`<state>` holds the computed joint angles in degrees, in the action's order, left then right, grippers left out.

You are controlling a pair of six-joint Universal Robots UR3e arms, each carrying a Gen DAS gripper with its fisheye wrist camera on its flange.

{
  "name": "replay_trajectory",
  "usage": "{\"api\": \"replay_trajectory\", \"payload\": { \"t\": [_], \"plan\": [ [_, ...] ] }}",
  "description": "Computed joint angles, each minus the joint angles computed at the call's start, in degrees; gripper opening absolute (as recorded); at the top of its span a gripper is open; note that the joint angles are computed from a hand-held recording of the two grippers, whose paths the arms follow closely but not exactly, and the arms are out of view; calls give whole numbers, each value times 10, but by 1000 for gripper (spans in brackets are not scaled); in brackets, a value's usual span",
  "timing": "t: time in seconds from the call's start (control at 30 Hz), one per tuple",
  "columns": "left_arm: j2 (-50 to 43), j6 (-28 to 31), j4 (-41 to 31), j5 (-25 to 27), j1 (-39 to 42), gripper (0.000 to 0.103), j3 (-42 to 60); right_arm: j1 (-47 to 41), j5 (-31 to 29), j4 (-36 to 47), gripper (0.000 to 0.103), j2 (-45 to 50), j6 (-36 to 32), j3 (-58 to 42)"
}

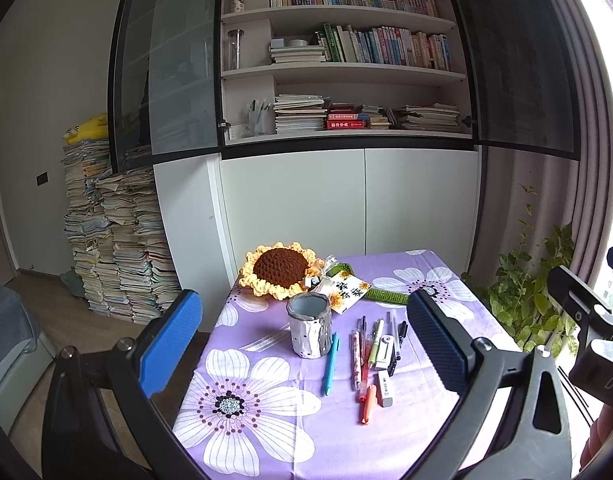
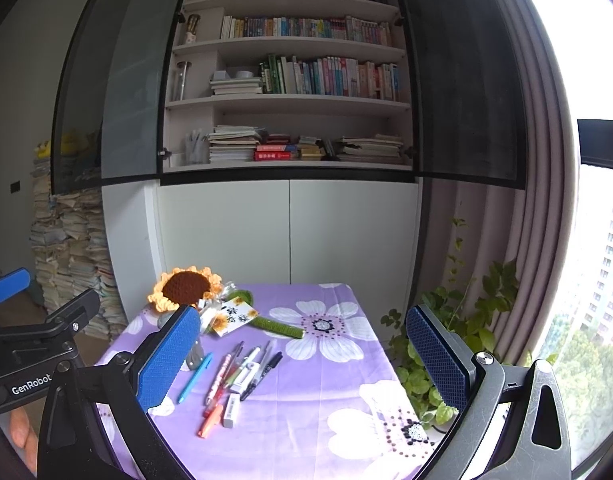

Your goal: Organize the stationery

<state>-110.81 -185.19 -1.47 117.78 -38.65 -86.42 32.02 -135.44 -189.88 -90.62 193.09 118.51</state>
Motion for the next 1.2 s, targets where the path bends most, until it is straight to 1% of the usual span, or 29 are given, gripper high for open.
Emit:
{"api": "replay_trajectory", "payload": {
  "t": [0.2, 0.37, 0.77, 1.0, 1.2],
  "plan": [
    [-5, -6, -4, -2, 4, 102, 4, 0, 1, -3, 103, 2, 1, 2],
    [-10, -7, -14, -12, 8, 102, 12, -9, 12, 0, 103, 5, -1, -3],
    [-37, 2, -22, -11, 10, 102, 35, -40, 43, 10, 103, 10, 5, -2],
    [-65, 10, -44, -10, 14, 102, 65, -62, 69, 22, 103, 19, 13, -5],
    [-97, 5, -82, -25, 29, 102, 105, -92, 101, 41, 103, 29, 22, -8]
  ]
}}
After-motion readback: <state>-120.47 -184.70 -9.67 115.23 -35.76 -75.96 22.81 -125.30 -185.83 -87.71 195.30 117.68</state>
